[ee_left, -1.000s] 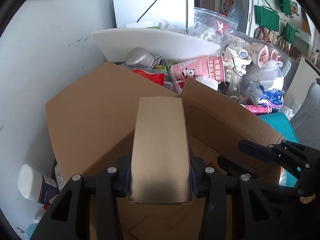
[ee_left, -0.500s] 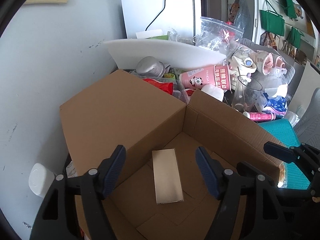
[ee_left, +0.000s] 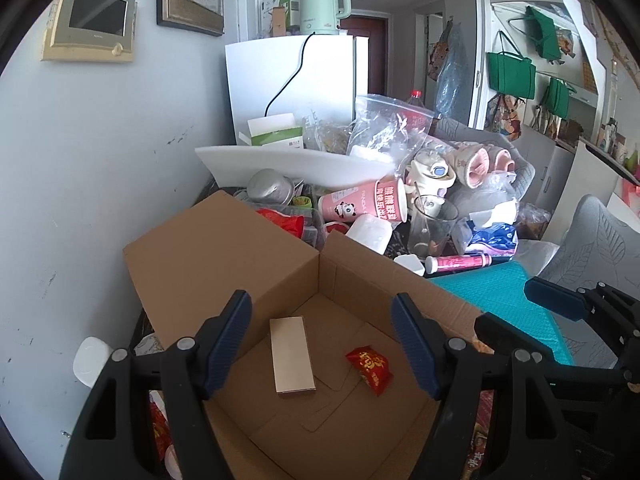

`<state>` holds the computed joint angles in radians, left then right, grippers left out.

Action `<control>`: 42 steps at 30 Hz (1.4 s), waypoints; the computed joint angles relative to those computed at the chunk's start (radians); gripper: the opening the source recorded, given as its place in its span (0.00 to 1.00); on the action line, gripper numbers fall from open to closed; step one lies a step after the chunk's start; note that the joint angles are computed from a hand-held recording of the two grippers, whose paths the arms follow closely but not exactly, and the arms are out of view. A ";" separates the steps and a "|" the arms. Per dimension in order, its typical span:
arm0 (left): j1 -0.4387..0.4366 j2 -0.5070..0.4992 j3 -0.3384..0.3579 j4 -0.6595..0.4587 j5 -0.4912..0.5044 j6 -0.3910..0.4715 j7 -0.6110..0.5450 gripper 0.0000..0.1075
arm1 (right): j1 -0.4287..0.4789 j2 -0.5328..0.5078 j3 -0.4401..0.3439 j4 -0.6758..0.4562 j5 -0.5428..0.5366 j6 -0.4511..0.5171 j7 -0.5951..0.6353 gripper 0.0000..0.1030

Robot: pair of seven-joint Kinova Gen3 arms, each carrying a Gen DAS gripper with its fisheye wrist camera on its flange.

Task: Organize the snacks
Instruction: 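Withdraw both tools from the cardboard box back over the table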

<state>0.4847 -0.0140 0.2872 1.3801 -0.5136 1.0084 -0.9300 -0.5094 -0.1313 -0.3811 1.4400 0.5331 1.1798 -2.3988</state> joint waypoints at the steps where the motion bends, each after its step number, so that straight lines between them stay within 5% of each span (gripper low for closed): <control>1: 0.005 -0.009 0.004 0.002 -0.001 0.000 0.002 0.67 | -0.001 -0.017 -0.006 0.003 0.009 0.009 -0.010 0.57; 16: 0.004 -0.135 0.126 0.058 0.059 -0.010 -0.004 0.67 | 0.154 -0.237 -0.160 0.063 0.000 0.090 -0.047 0.61; 30: -0.044 -0.251 0.216 0.177 0.225 -0.054 -0.075 0.67 | 0.308 -0.449 -0.203 0.164 -0.190 0.128 -0.016 0.62; 42: -0.067 -0.309 0.220 0.299 0.396 -0.097 -0.136 0.67 | 0.431 -0.608 -0.183 0.272 -0.383 0.144 0.050 0.62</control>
<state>0.4175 -0.3226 0.5075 1.6787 -0.1180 0.9114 -1.0658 -0.0785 -0.7395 -0.5639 1.7116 0.1496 1.3238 -2.3483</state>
